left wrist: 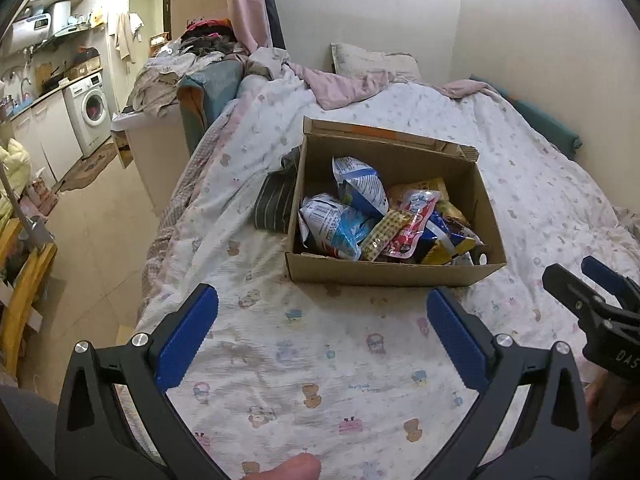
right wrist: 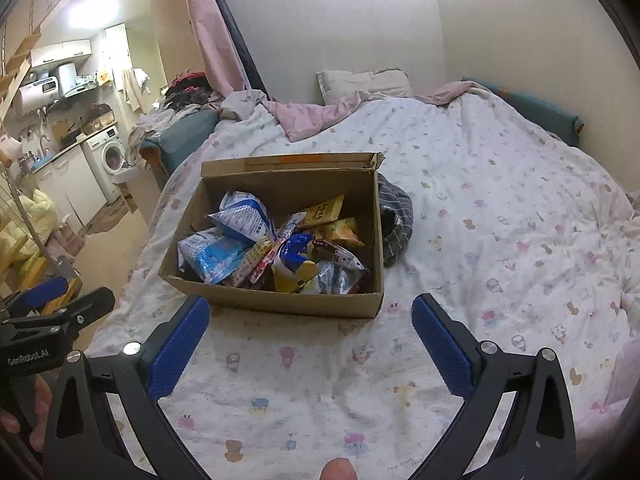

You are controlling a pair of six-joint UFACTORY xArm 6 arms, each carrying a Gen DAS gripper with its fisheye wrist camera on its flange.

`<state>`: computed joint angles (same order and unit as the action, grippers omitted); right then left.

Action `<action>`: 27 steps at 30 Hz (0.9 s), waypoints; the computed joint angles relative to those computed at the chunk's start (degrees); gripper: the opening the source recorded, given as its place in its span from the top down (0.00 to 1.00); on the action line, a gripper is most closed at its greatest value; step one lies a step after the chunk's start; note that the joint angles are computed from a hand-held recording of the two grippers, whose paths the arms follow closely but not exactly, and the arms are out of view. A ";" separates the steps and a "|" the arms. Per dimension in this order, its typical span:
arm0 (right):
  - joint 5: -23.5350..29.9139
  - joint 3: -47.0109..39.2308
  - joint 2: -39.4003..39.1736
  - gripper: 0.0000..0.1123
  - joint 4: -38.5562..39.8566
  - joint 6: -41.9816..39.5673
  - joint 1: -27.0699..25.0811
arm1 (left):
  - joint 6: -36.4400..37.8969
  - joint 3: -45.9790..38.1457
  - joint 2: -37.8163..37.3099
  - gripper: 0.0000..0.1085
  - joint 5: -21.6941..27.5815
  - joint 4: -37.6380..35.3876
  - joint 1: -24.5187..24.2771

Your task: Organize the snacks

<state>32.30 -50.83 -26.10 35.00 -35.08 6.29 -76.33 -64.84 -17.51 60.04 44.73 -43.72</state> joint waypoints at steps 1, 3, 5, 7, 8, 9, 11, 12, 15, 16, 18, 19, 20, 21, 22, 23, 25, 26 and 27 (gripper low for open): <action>-0.17 -0.15 0.33 0.08 -0.20 0.48 0.07 | -0.11 -0.02 0.07 0.05 -0.09 -0.09 0.01; -0.05 -0.44 0.84 0.08 -0.13 1.04 0.15 | -0.32 0.06 0.04 0.05 -0.24 0.12 0.11; -0.18 -0.53 1.12 0.08 -0.54 1.37 0.28 | -0.34 0.10 0.16 0.05 -0.60 0.35 0.30; -0.66 -0.36 1.17 0.08 -1.07 1.42 0.57 | -0.49 0.09 0.17 0.05 -0.61 0.49 0.54; -1.00 -0.18 1.10 0.08 -1.49 1.43 0.79 | -0.61 0.17 0.18 0.05 -0.74 0.48 0.71; -1.19 -0.08 1.09 0.08 -1.70 1.41 0.93 | -0.64 0.22 0.11 0.05 -0.73 0.38 0.80; -1.36 0.04 1.03 0.08 -1.85 1.32 1.19 | -0.65 0.30 0.16 0.05 -1.02 -0.16 1.10; -1.46 0.10 0.99 0.08 -1.92 1.32 1.27 | -0.60 0.32 0.24 0.05 -1.21 -0.37 1.20; -1.83 0.32 0.86 0.08 -1.92 1.21 1.46 | -0.52 0.30 0.31 0.05 -1.18 -0.41 1.04; -1.89 0.33 0.87 0.08 -1.94 1.14 1.45 | -0.51 0.22 0.38 0.05 -1.10 -0.33 0.94; -1.86 0.21 0.93 0.08 -1.93 1.17 1.39 | -0.48 0.16 0.38 0.05 -1.06 -0.18 0.83; -1.83 0.21 0.93 0.08 -1.88 1.16 1.38 | -0.47 0.12 0.39 0.05 -1.00 -0.15 0.82; -1.90 0.23 0.93 0.08 -1.93 1.22 1.40 | -0.47 0.12 0.39 0.05 -1.00 -0.15 0.82; -1.90 0.18 0.94 0.08 -1.94 1.25 1.37 | -0.47 0.12 0.39 0.05 -1.00 -0.15 0.82; -1.95 0.15 1.00 0.08 -2.03 1.35 1.39 | -0.51 0.12 0.38 0.05 -0.95 -0.19 0.80; -1.79 0.14 0.96 0.08 -1.97 1.24 1.33 | -0.51 0.12 0.38 0.05 -0.95 -0.19 0.80; -1.73 0.13 0.95 0.08 -1.88 1.17 1.31 | -0.52 0.14 0.36 0.05 -0.96 -0.23 0.81; -1.87 0.18 0.94 0.08 -1.91 1.14 1.34 | -0.59 0.07 0.41 0.05 -0.90 -0.25 0.77; -1.87 0.18 0.95 0.08 -1.81 1.04 1.34 | -0.60 0.17 0.30 0.05 -0.92 -0.25 0.80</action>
